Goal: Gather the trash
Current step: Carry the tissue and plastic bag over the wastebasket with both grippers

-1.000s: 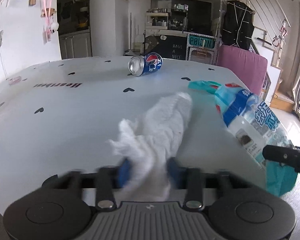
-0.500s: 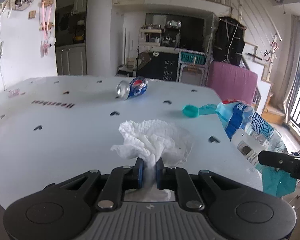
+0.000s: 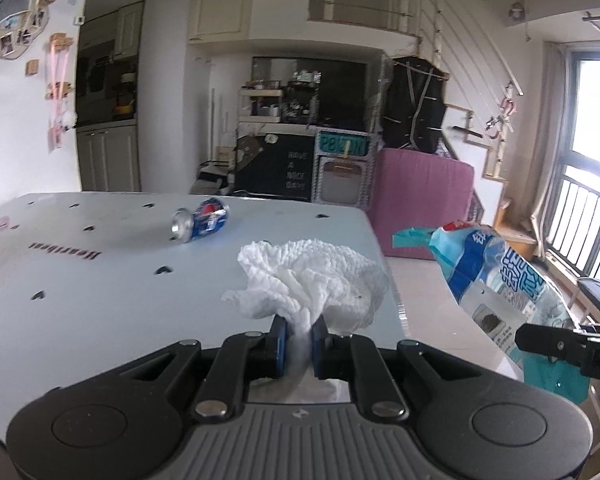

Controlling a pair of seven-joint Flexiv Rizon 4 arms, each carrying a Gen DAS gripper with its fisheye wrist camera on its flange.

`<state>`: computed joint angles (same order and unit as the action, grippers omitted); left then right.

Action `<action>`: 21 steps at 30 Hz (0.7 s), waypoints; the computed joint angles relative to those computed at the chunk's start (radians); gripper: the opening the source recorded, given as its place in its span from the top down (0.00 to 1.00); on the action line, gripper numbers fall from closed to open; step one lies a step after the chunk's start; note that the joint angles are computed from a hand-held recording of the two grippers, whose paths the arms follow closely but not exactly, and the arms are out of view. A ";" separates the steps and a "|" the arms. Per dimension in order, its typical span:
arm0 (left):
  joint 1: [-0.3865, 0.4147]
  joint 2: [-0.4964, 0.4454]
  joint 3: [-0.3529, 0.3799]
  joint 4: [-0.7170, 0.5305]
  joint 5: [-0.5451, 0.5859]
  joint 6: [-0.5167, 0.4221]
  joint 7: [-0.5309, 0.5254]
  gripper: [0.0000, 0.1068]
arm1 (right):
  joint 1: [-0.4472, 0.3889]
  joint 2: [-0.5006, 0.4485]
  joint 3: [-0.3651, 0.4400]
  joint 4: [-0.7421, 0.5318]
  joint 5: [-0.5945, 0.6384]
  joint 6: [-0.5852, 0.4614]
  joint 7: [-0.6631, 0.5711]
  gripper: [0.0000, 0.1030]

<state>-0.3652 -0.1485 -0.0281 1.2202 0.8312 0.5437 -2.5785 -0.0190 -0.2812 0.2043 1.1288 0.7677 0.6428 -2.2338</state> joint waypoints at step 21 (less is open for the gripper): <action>-0.091 -0.341 0.078 -0.314 -0.226 0.096 0.152 0.88 | -0.144 -0.134 -0.047 -0.116 -0.083 -0.038 0.070 0.63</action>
<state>-0.4563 -0.4894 0.0501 0.9064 0.6056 0.6396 -2.4267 -0.1626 -0.4155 0.1575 1.0124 0.6850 0.6047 -2.1634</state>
